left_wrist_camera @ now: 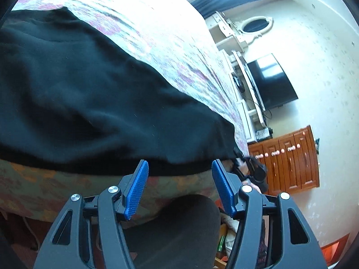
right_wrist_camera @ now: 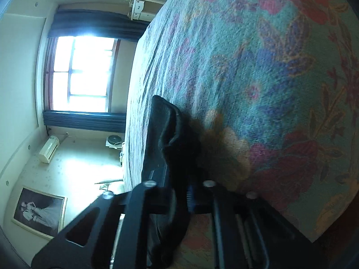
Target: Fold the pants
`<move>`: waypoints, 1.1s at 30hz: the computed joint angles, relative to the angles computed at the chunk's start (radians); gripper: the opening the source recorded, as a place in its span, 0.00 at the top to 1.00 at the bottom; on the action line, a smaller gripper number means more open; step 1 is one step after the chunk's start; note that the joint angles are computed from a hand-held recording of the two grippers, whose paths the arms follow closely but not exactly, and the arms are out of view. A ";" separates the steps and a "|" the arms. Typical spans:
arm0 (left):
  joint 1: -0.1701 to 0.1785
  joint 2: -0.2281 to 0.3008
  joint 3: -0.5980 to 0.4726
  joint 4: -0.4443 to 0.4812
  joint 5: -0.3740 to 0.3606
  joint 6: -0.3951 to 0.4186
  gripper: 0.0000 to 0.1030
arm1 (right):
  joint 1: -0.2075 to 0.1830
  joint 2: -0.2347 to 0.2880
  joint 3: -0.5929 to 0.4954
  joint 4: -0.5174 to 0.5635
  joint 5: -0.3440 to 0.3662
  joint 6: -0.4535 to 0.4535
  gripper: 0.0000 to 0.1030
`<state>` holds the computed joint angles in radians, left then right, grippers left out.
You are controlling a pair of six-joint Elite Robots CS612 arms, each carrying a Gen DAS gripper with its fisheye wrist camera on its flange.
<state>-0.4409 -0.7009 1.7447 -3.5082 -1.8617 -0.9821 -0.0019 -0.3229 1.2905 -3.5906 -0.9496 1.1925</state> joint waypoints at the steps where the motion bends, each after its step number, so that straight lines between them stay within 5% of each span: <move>1: 0.004 -0.006 0.006 -0.002 0.009 0.000 0.43 | -0.003 -0.004 0.004 -0.017 -0.010 0.009 0.91; 4: 0.011 -0.031 0.054 -0.035 0.048 0.025 0.41 | -0.016 -0.045 0.058 -0.017 -0.071 -0.076 0.92; 5: 0.014 -0.034 0.059 -0.040 0.067 0.034 0.33 | -0.021 -0.051 0.070 0.015 -0.071 -0.096 0.92; 9: 0.034 -0.048 0.096 -0.021 0.164 0.064 0.30 | -0.027 -0.021 0.069 -0.023 -0.057 -0.080 0.90; 14: 0.070 -0.063 0.144 0.023 0.264 0.047 0.30 | -0.041 0.010 0.057 -0.152 0.010 0.042 0.59; 18: 0.087 -0.077 0.180 0.024 0.362 0.062 0.30 | -0.038 0.003 0.057 -0.151 0.010 -0.022 0.42; 21: 0.100 -0.083 0.197 0.022 0.413 0.116 0.30 | -0.023 -0.027 0.070 -0.043 -0.037 -0.147 0.51; 23: 0.112 -0.085 0.204 0.040 0.442 0.135 0.30 | -0.016 -0.048 0.071 0.054 -0.061 -0.231 0.88; 33: 0.181 -0.064 0.229 -0.015 0.358 0.097 0.28 | 0.003 -0.121 0.115 0.102 -0.127 -0.327 0.90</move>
